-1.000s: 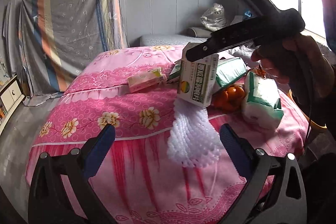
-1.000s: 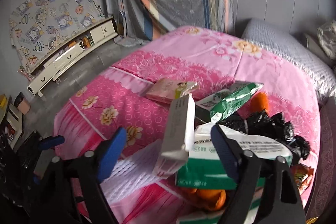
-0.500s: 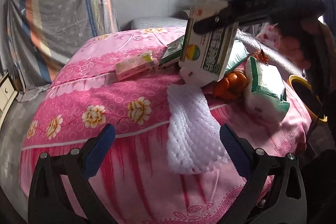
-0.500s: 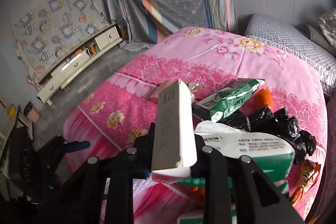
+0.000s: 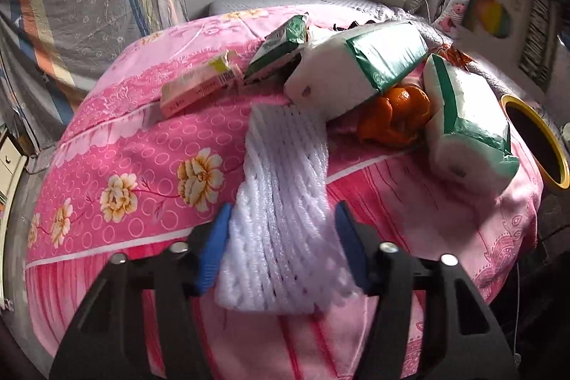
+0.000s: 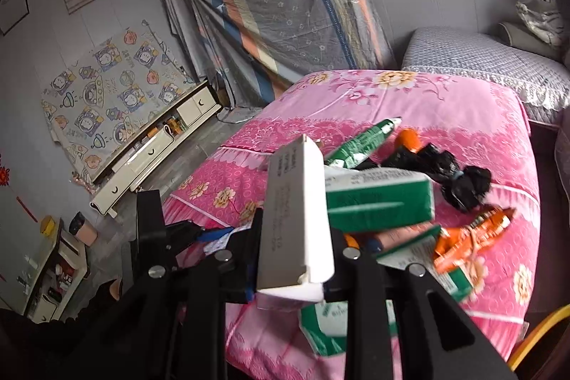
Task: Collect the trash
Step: 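Grasp the white carton with the right tool while the left tool grasps the white mesh net, then carry both items over the yellow bin and open both tools to drop them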
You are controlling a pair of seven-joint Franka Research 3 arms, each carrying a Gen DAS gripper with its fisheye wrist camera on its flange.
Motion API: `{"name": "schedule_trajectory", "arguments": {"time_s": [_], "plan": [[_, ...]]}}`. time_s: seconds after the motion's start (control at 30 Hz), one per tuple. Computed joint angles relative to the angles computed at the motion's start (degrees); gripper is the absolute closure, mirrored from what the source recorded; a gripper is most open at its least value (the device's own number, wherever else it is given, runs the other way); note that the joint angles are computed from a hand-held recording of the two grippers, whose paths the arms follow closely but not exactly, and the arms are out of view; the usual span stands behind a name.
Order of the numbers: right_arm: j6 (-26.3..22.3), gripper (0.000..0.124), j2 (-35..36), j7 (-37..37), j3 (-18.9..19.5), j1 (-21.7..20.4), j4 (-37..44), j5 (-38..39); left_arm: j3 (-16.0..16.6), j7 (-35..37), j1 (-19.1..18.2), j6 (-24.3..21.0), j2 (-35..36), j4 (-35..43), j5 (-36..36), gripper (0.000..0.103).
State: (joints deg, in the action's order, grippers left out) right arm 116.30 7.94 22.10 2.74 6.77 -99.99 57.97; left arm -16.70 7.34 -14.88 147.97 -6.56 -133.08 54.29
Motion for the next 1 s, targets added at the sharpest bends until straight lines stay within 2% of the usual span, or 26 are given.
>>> {"name": "schedule_trajectory", "arguments": {"time_s": [0.03, 0.1, 0.23, 0.4, 0.5, 0.63, 0.73, 0.8, 0.93, 1.0], "plan": [[-0.8, 0.101, -0.2, 0.0, -0.4, -0.6, -0.3, 0.5, -0.1, -0.3, 0.0, -0.4, -0.1, -0.1, 0.1, 0.061], [-2.0, 0.101, -0.4, 0.3, -1.1, -1.6, -1.0, 1.3, -0.3, -1.7, 0.0, -1.0, -1.3, -0.6, 0.8, 0.079], [-4.0, 0.101, -0.8, 1.1, -2.3, -3.7, -2.4, 3.2, -2.4, -8.2, 0.2, -3.1, -5.9, -2.8, 6.1, 0.080], [-3.2, 0.101, -0.7, 2.1, -3.6, -5.7, -4.5, 4.6, -4.9, -18.4, 0.8, -4.2, -11.1, -5.6, 12.5, 0.080], [-2.0, 0.101, -0.5, 3.1, -4.1, -6.9, -5.6, 5.3, -5.9, -21.8, 0.8, -4.6, -12.4, -5.3, 14.8, 0.080], [2.2, 0.101, -0.3, 4.0, -4.8, -8.2, -6.6, 7.1, -6.7, -21.9, 0.3, -4.6, -10.8, -1.5, 17.2, 0.080], [5.8, 0.101, 0.0, 4.5, -5.3, -9.7, -6.5, 9.2, -6.2, -19.7, -0.2, -1.9, -7.2, 3.1, 19.7, 0.080], [10.9, 0.101, -0.1, 4.2, -5.7, -10.4, -6.8, 11.0, -5.7, -18.7, -0.6, 0.0, -4.4, 6.2, 21.4, 0.080], [24.0, 0.101, -0.2, 3.2, -5.9, -10.9, -7.9, 13.2, -4.0, -14.2, -2.5, 3.1, 3.2, 14.6, 23.2, 0.080], [27.9, 0.101, 0.5, 3.0, -6.0, -11.5, -7.9, 13.8, -2.9, -10.0, -3.9, 4.8, 7.9, 19.7, 23.0, 0.080]]}}
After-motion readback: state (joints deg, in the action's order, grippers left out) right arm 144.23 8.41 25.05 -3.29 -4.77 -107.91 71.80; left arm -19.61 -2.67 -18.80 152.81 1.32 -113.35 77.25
